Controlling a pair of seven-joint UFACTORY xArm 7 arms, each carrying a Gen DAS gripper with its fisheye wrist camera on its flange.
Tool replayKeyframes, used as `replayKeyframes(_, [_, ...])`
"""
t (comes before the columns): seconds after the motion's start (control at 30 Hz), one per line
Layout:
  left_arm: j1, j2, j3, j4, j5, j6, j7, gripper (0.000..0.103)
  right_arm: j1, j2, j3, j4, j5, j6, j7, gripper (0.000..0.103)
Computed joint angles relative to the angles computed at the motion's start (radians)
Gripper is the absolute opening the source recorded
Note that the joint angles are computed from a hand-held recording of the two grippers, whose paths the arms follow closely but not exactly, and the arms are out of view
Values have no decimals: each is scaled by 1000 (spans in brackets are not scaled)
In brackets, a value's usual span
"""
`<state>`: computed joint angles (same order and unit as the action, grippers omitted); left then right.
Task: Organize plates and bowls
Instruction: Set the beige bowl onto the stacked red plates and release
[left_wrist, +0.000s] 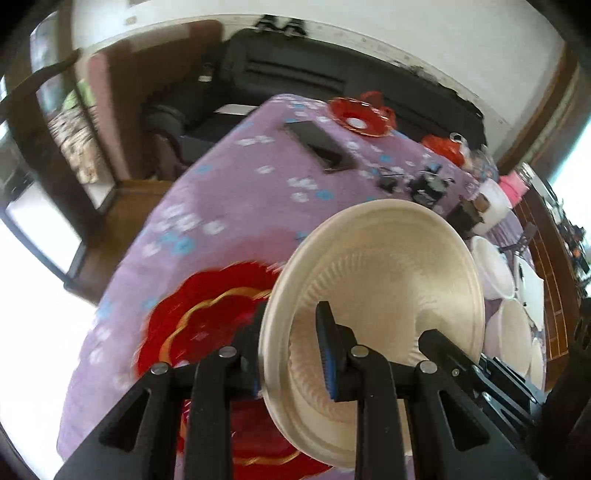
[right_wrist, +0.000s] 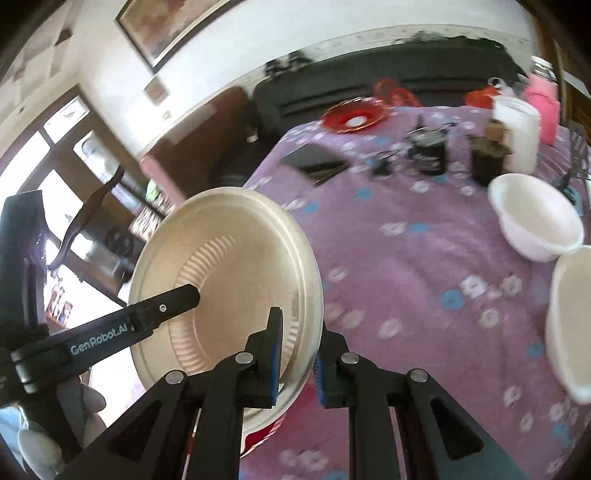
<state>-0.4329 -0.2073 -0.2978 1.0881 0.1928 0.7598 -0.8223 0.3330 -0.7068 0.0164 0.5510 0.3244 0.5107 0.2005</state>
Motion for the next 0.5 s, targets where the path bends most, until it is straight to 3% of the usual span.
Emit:
replayKeyframes(0.17, [27, -107, 17, -156, -15, -14, -26, 24, 42, 57, 68, 3, -17, -11, 24, 17])
replayKeyframes(0.27, [38, -112, 16, -196, -24, -2, -6, 30, 46, 90, 98, -1, -42, -18, 51, 17])
replayKeyframes(0.43, [57, -152, 6, -244, -4, -26, -3, 64, 20, 146, 132, 5, -98, -31, 115, 19])
replayKeyframes(0.5, [75, -175, -9, -254, 28, -30, -26, 69, 24, 161, 118, 5, -101, -27, 124, 19])
